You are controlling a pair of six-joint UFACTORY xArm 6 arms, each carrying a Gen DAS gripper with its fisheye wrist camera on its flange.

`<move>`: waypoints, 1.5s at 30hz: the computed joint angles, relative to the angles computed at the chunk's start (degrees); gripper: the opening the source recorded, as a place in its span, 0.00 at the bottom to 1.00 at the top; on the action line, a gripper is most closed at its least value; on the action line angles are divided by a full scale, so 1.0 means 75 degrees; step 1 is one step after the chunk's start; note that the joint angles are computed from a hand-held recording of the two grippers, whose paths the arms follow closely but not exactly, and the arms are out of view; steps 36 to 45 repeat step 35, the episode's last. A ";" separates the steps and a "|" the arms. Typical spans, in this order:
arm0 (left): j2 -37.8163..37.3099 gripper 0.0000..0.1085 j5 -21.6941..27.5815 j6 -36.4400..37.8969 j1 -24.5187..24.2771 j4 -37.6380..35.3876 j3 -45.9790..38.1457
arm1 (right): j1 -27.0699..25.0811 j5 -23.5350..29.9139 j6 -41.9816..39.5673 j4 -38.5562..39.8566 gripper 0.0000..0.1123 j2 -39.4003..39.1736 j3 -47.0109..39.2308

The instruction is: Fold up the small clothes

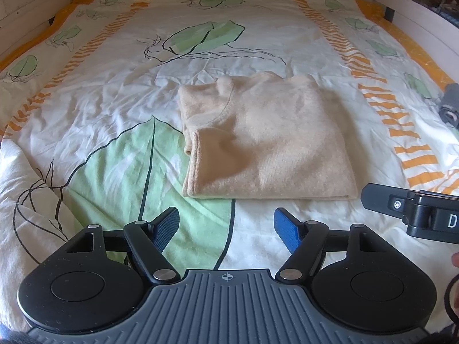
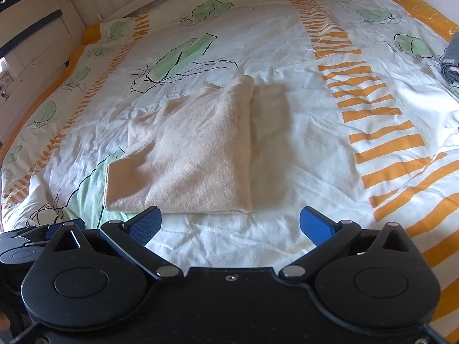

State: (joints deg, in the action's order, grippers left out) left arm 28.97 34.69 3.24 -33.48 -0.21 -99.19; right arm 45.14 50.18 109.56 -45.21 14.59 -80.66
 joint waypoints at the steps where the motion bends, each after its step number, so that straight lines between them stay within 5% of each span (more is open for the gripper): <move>1: 0.0000 0.66 0.0007 0.0005 -0.0001 -0.0002 0.0002 | -0.0001 -0.0010 0.0013 0.0002 0.91 0.0008 -0.0003; 45: -0.0035 0.66 0.0020 -0.0037 0.0012 -0.0041 0.0050 | -0.0066 -0.0339 0.0254 0.0072 0.91 -0.0002 0.0140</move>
